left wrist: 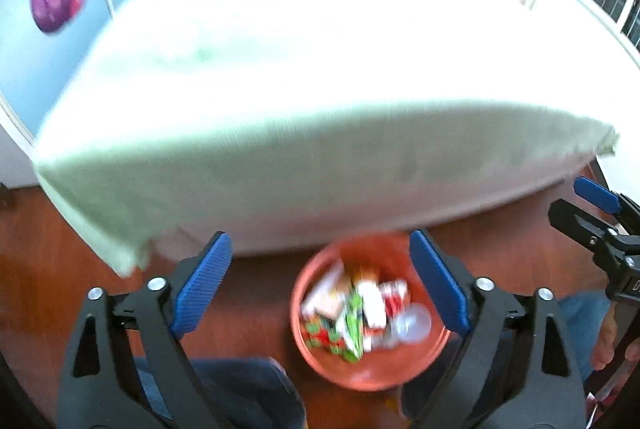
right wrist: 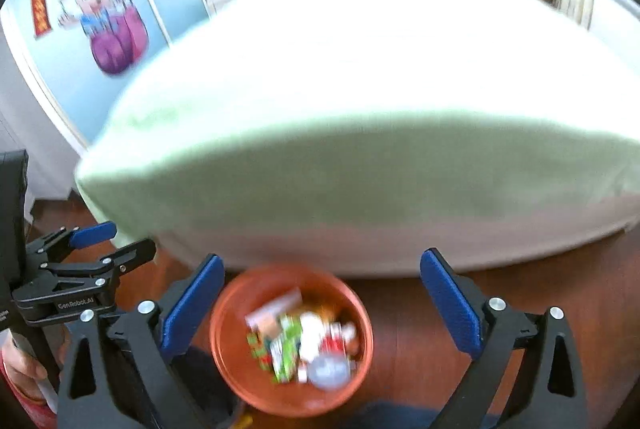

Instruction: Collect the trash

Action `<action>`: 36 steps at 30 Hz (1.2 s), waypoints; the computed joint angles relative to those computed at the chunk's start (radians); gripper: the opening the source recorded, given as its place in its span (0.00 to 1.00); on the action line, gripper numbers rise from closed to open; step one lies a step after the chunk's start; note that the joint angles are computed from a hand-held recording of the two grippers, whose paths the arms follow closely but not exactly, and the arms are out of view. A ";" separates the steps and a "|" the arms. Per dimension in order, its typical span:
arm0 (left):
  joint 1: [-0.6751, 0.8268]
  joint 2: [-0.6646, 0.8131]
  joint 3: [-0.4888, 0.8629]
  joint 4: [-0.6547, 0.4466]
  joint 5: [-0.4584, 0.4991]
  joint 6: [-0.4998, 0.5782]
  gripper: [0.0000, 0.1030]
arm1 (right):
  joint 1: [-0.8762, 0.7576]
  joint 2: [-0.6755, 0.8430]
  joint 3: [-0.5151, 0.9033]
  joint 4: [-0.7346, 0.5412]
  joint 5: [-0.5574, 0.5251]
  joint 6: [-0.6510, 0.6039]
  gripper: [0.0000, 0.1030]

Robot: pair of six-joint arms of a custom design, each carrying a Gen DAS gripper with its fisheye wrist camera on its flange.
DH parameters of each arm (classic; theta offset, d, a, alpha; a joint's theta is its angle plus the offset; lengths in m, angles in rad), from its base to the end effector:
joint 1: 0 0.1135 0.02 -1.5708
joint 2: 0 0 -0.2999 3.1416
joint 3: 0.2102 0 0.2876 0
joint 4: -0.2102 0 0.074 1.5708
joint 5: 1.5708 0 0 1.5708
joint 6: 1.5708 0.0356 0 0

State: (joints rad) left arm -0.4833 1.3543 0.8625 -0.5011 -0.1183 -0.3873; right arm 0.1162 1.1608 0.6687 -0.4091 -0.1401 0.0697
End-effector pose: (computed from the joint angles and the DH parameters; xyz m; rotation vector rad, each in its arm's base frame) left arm 0.2601 -0.1318 0.2349 0.0779 2.5625 -0.1837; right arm 0.2423 0.0333 0.2229 -0.1180 2.4740 0.2529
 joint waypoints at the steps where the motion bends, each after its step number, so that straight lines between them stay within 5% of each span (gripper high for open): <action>1: 0.007 -0.025 0.017 -0.004 -0.019 0.009 0.87 | 0.004 -0.018 0.014 0.004 0.006 0.002 0.95; 18: 0.033 -0.123 0.223 0.028 -0.228 0.081 0.88 | 0.065 -0.156 0.156 0.083 0.114 0.006 0.95; 36: 0.000 -0.136 0.264 0.056 -0.276 0.083 0.88 | 0.061 -0.205 0.184 0.079 0.138 0.001 0.95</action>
State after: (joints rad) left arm -0.4836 1.2182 1.1268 -0.4456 -0.3942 -0.3047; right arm 0.1774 0.9555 0.8530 -0.3304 -0.0025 0.0705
